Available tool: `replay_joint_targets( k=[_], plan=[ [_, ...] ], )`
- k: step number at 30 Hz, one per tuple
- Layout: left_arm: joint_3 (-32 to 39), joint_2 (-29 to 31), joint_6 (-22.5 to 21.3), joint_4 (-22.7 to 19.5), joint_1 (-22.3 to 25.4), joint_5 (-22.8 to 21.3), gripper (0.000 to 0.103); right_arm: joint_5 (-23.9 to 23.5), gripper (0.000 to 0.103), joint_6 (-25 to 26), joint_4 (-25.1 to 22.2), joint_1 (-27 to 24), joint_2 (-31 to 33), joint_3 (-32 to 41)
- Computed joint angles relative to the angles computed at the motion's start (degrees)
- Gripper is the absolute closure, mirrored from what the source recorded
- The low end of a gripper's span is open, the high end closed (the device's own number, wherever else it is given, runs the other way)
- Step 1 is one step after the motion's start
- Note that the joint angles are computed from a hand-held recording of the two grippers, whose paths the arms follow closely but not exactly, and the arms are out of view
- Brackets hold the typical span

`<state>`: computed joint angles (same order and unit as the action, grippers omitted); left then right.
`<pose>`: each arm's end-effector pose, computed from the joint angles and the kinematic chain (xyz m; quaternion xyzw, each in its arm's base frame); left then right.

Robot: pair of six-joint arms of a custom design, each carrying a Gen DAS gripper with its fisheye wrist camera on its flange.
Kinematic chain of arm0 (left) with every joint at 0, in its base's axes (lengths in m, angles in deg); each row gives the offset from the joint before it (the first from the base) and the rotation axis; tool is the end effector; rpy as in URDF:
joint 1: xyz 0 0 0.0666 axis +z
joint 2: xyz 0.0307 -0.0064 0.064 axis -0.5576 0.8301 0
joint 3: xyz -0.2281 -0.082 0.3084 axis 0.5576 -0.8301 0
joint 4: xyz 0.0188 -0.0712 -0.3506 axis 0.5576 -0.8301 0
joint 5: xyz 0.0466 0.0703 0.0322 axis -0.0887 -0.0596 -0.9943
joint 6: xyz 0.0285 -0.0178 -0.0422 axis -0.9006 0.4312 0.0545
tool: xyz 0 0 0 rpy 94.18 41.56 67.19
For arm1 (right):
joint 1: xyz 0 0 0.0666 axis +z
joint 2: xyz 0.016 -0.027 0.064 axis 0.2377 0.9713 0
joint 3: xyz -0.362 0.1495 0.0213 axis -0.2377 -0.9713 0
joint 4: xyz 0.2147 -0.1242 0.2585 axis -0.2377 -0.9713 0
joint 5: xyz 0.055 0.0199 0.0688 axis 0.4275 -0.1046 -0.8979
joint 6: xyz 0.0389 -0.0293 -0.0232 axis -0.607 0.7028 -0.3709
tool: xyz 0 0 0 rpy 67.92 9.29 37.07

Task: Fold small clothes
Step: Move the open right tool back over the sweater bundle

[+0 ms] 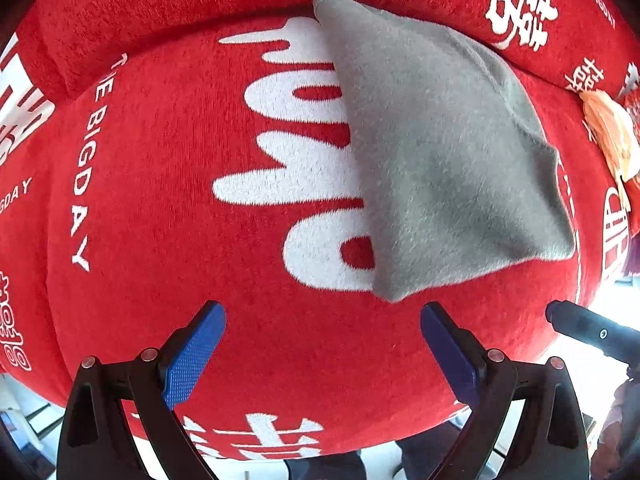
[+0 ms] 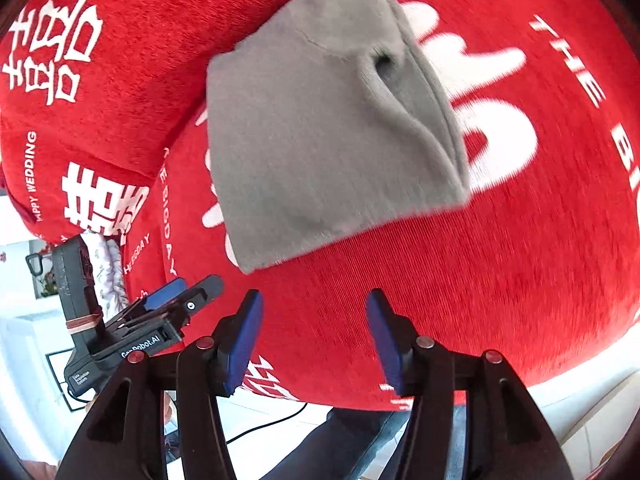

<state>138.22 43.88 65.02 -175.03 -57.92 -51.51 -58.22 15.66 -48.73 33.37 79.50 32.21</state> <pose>0.3847 -0.1774 0.4092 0.1118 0.9910 -0.0734 0.0056 0.3342 0.1349 0.4158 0.2105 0.9375 0.2765 0.0160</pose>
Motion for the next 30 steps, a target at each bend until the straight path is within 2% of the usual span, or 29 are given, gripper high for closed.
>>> replay_joint_targets(
  k=[3,7,13,16,20,22,25,27,28,30],
  plan=[
    [1.71,0.86,1.38,0.54,-0.57,-0.54,0.001,-1.07,0.044,2.71,-0.82,-1.64,1.51,1.89],
    [4.23,2.97,3.63,0.93,-1.11,-1.32,0.001,-1.91,0.032,5.89,-2.04,-4.24,2.99,4.21],
    [9.73,8.15,6.90,-0.43,-0.49,-1.01,0.001,-2.13,0.031,11.17,-3.97,-9.29,5.62,7.06],
    [12.70,10.75,8.80,-0.28,-0.09,-2.99,0.001,-1.92,0.031,13.25,-4.40,-11.97,7.25,8.12],
    [15.56,13.74,9.86,-0.99,0.65,-1.54,0.001,-0.40,0.032,13.91,-3.30,-14.73,9.17,8.87],
    [16.69,14.78,10.40,-0.79,0.71,-2.15,0.001,-0.80,0.032,13.56,-2.22,-15.95,10.51,8.95],
    [18.67,16.54,10.79,-0.66,0.67,-3.34,0.001,-2.15,0.039,13.11,0.07,-17.32,13.25,9.19],
    [20.04,17.75,11.57,-0.76,0.68,-3.41,0.001,-3.43,0.058,13.32,1.59,-17.93,15.33,9.50],
    [20.66,18.29,11.91,-0.84,0.63,-3.50,0.001,-4.43,0.072,13.93,1.83,-18.13,16.80,9.97],
    [21.99,19.33,12.27,-1.20,0.55,-3.77,0.001,-5.88,0.084,15.03,0.95,-18.30,19.23,11.10]
  ],
)
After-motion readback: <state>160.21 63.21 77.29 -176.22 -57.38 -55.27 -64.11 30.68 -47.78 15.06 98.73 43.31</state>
